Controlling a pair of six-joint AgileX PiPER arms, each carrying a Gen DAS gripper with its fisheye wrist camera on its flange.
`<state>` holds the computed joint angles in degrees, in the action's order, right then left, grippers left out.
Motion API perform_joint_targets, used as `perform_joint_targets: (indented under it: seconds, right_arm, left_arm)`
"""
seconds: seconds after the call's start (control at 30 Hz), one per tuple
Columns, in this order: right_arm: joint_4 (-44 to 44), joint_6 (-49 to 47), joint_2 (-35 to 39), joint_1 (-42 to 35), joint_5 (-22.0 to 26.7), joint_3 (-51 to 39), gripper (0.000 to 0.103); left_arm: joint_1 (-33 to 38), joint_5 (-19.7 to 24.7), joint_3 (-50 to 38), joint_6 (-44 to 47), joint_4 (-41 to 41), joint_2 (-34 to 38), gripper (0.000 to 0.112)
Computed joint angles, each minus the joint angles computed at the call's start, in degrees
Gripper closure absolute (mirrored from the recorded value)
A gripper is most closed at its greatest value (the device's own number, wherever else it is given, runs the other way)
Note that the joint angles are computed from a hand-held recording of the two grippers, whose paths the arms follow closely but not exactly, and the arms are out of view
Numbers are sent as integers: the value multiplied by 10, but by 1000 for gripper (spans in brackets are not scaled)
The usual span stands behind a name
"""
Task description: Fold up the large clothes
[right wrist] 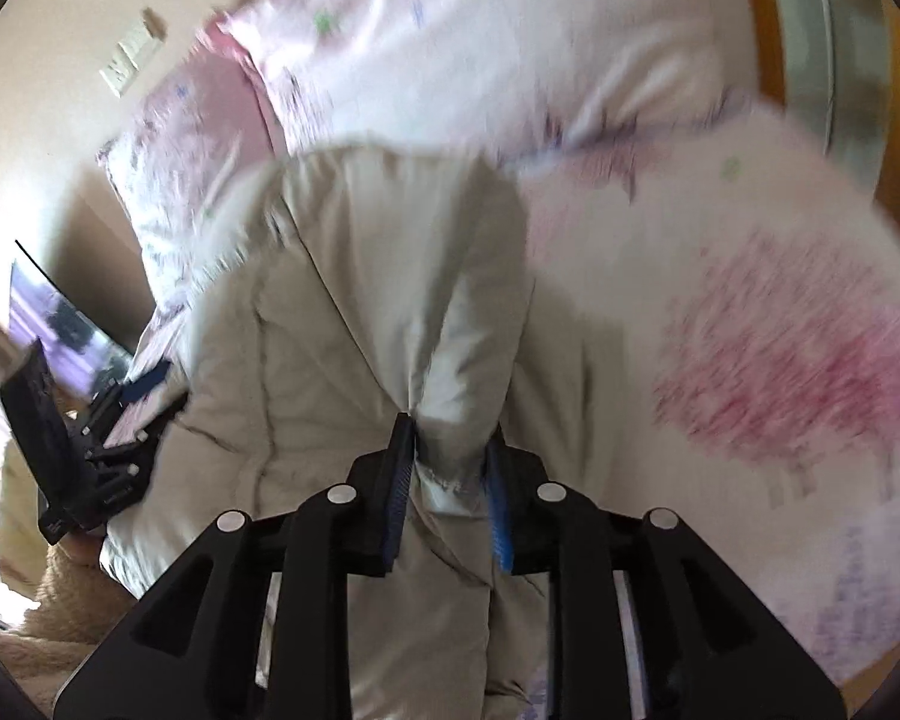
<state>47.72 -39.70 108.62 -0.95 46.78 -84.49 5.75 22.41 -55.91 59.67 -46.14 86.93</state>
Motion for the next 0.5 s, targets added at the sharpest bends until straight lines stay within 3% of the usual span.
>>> perform_joint_targets:
  seconds: [0.23,0.33,0.5]
  right_arm:
    - [-102,81,-82,54,-178,52,80]
    - [-52,19,-72,52,-146,40,81]
    - [-204,141,-8,96,-98,-22,81]
  left_arm:
    - [6,10,-4,7,-6,3,26]
    - [6,12,-6,9,-7,5,26]
    - [2,-1,2,22,-19,0,26]
